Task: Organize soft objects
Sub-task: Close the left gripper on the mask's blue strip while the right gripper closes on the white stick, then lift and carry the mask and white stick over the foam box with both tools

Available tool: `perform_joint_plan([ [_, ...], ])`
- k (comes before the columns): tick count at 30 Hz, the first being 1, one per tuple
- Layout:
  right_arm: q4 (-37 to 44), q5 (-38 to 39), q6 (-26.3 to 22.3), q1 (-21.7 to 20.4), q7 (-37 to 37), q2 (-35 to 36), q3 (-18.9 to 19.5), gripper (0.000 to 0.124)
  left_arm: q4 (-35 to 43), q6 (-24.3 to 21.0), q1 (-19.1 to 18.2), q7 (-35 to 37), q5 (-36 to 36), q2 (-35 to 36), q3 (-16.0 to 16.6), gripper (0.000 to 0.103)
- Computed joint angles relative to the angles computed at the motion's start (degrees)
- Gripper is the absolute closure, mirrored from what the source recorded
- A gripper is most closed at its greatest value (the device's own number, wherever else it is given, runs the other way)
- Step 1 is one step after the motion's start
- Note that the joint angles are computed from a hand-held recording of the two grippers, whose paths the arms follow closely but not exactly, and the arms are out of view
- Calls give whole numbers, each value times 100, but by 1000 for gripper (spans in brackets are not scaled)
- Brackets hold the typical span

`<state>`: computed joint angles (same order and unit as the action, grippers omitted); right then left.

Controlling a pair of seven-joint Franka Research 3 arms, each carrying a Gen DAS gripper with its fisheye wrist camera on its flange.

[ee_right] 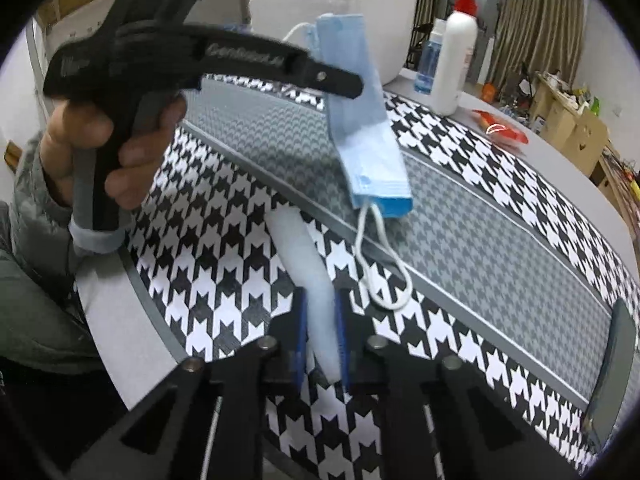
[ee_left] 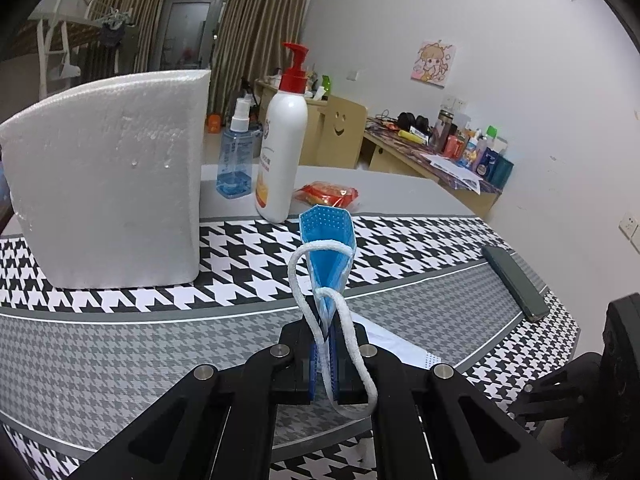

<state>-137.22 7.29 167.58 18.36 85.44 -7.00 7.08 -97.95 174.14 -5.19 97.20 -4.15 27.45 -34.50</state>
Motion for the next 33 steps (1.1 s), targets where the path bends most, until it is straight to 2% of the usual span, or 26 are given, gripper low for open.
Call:
perform_joint_plan([
  [2,-99,547,212,188,-354,-84,-123,115,-23,52,-56,-61,37,-38,77,98],
  [5,-241,697,433,224,-366,-224,-63,115,-53,135,-114,-170,105,-98,173,98],
  [9,-464,586,728,130,-92,-450,84,115,-82,255,-366,-550,326,-236,551,98],
  [13,-620,361,902,-129,374,-624,296,115,-130,322,-473,-846,532,-352,741,98],
  [18,-733,-231,1225,-873,1192,-779,912,115,-319,444,-554,-1162,782,-573,939,98],
  [21,-713,-430,1338,-1124,1455,-793,1109,115,-402,470,-471,-1227,864,-657,887,98],
  [24,-648,-826,1445,-1864,1979,-832,1757,115,-515,483,-466,-1299,966,-775,931,98],
  [30,-570,-1017,1623,-2252,2311,-848,2074,115,-728,628,-396,-1362,1092,-986,943,98],
  [33,-492,-1047,1736,-2575,2430,-822,2373,115,-764,649,-252,-1273,1100,-1049,821,98],
])
